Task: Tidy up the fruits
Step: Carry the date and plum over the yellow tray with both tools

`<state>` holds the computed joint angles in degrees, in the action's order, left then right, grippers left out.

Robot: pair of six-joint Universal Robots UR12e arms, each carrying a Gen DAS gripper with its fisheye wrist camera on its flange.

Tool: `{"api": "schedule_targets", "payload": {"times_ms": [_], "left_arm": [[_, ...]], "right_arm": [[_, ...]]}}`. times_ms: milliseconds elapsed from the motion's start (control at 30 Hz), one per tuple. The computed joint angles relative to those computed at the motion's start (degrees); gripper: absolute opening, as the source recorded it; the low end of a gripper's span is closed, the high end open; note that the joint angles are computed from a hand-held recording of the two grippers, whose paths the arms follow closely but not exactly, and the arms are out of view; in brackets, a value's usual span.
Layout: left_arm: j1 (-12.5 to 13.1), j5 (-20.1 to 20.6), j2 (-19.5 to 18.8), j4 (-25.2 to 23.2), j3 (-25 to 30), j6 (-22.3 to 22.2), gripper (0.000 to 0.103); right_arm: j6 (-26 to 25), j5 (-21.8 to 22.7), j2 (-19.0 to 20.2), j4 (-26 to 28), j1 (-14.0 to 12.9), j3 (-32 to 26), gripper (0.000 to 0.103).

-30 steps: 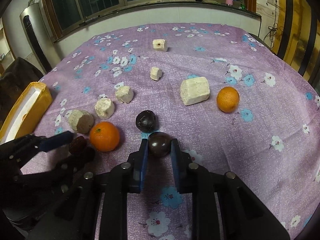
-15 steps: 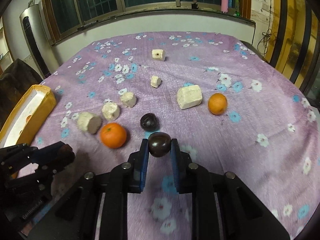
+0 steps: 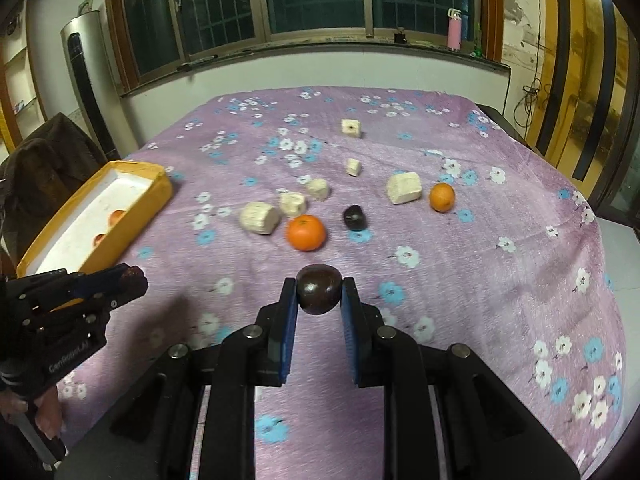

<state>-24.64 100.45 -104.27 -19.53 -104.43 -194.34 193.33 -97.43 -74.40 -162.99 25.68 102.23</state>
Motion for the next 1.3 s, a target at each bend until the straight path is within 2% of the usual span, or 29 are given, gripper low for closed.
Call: {"api": "schedule_targets", "payload": {"times_ms": [600,867,1067,1300], "left_arm": [[3.1,4.4,5.1,2.5,-5.3,-3.5,0.018],[6.6,8.0,7.9,2.0,-8.6,-6.7,0.018],[9.8,7.7,8.2,1.0,-9.4,-6.8,0.018],[11.3,8.4,8.0,-0.6,-9.1,-7.0,0.018]], "right_arm": [[-4.0,2.5,2.7,-1.7,4.9,-4.8,0.023],[-5.4,5.0,5.0,-2.3,6.3,-8.2,0.023],[-6.4,6.4,7.5,-1.1,7.8,-11.6,0.023],[-7.0,6.7,10.5,2.0,9.5,-16.2,0.023]]}}
